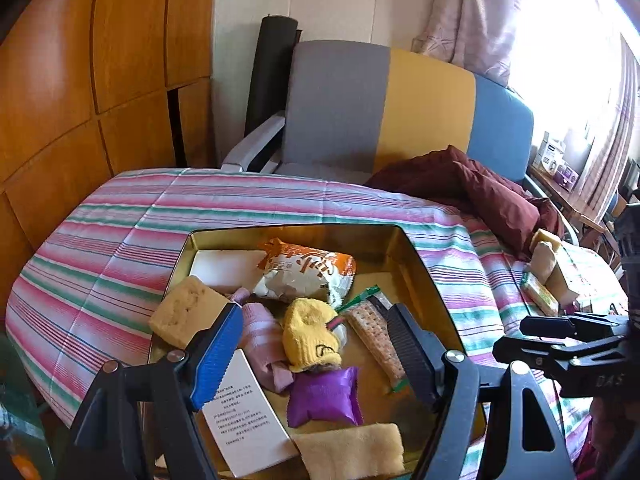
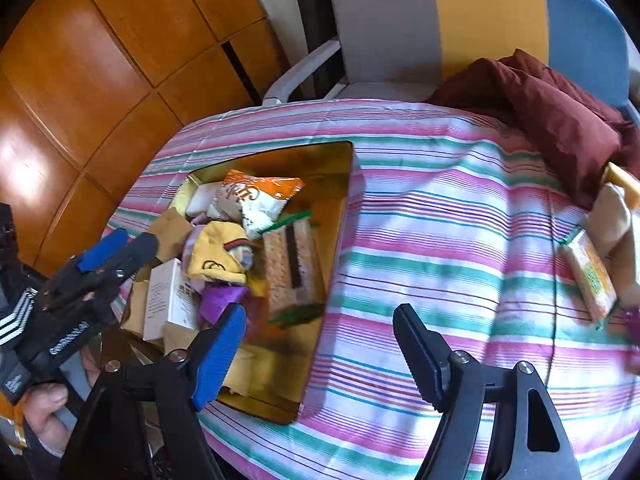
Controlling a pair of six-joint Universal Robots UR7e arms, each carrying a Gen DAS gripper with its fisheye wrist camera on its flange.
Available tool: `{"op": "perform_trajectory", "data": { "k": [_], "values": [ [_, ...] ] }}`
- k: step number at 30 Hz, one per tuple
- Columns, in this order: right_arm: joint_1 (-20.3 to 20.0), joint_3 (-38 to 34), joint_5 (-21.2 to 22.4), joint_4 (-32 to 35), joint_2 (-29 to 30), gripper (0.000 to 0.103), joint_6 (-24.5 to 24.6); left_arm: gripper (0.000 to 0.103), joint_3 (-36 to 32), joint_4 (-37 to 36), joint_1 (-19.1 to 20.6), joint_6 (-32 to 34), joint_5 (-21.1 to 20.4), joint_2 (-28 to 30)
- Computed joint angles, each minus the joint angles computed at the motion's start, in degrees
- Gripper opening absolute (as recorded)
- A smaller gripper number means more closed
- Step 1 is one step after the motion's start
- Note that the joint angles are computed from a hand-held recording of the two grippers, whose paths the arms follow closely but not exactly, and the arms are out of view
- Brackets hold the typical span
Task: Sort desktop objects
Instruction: 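Carry the knit toy and cracker pack into the gold tray and open both tools, then move both tools back toward the WEIDAN cracker pack and green-white box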
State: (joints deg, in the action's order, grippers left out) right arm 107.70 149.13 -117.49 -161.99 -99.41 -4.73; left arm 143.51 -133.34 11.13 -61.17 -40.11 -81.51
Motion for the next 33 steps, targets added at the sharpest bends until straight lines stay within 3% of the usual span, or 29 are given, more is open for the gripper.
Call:
{"op": "perform_trajectory", "data": {
  "k": [13,15,20,29,33],
  "values": [
    [-4.5,1.4,-1.5,4.9,-8.8,0.08,-1.7,0.076,0.0,-0.8,-3.1,0.9,-2.0,1.1],
    [-5.1,1.4,-2.2,5.6,-9.9,0.087,-2.2,0.076,0.1,-2.5,-3.2,2.3,-3.0,1.6],
    [-7.8,1.0,-3.6,7.8,-13.9,0.088,-3.8,0.075,0.2,-7.8,-3.3,5.7,-5.7,3.6],
    [-16.6,-0.2,-4.0,11.0,-21.9,0.089,-7.7,0.075,-0.8,-14.2,-3.9,9.8,-9.3,8.3],
    [-22.8,-1.6,-2.2,11.0,-26.0,0.089,-9.8,0.075,-1.4,-16.8,-3.5,11.8,-12.0,10.6]
  ]
}}
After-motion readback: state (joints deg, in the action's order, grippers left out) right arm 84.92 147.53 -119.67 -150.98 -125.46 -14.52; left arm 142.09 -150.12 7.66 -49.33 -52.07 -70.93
